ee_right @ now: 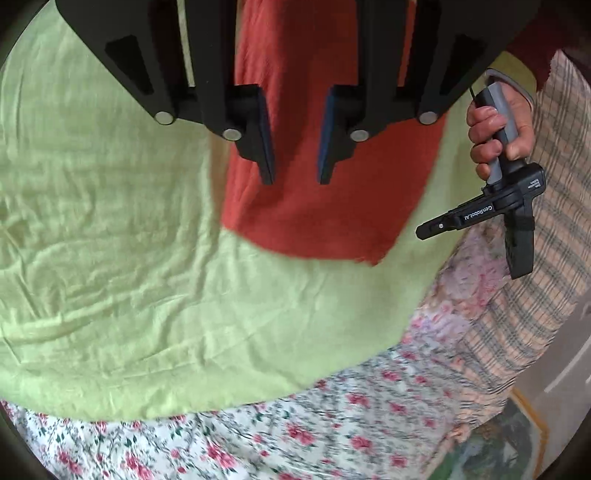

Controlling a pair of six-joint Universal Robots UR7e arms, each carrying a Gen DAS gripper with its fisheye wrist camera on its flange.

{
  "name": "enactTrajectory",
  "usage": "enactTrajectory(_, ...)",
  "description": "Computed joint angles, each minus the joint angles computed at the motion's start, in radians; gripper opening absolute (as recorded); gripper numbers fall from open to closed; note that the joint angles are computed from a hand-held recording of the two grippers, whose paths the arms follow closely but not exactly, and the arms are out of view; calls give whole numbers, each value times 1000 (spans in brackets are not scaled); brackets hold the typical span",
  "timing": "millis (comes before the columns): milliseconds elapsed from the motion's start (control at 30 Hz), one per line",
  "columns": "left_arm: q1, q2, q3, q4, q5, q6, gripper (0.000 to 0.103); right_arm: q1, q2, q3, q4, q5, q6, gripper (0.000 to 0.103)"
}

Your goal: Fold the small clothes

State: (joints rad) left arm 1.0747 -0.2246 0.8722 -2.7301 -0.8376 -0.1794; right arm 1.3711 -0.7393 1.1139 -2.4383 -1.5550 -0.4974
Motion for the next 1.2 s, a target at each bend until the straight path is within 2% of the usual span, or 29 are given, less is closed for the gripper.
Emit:
enactTrajectory(67, -21, -50, 121, -56, 14, -7, 37, 2, -47, 80, -23, 6, -15, 33)
enactTrajectory(200, -72, -145, 370, -138, 39, -48, 43, -2, -141, 238, -76, 15, -34, 33)
enactTrajectory(267, -90, -174, 455, -158, 49, -71, 48, -8, -184, 309, -102, 16, -43, 33)
enactTrajectory(500, -145, -250, 692, -153, 47, -193, 53, -33, -311, 513, -170, -22, -65, 37)
enactTrajectory(700, -187, -269, 792, -145, 69, -259, 61, -54, -382, 631, -215, -55, -65, 41)
enactTrajectory(767, -199, -277, 820, -148, 73, -271, 67, -56, -400, 659, -229, -65, -71, 44)
enactTrajectory(967, -243, -294, 881, -141, 149, -266, 74, -61, -462, 753, -291, -95, -109, 65)
enactTrajectory(1033, -258, -301, 903, -141, 170, -263, 80, -67, -480, 778, -305, -99, -119, 72)
enactTrajectory(1200, -286, -321, 956, -173, 210, -247, 81, -73, -513, 833, -340, -125, -153, 79)
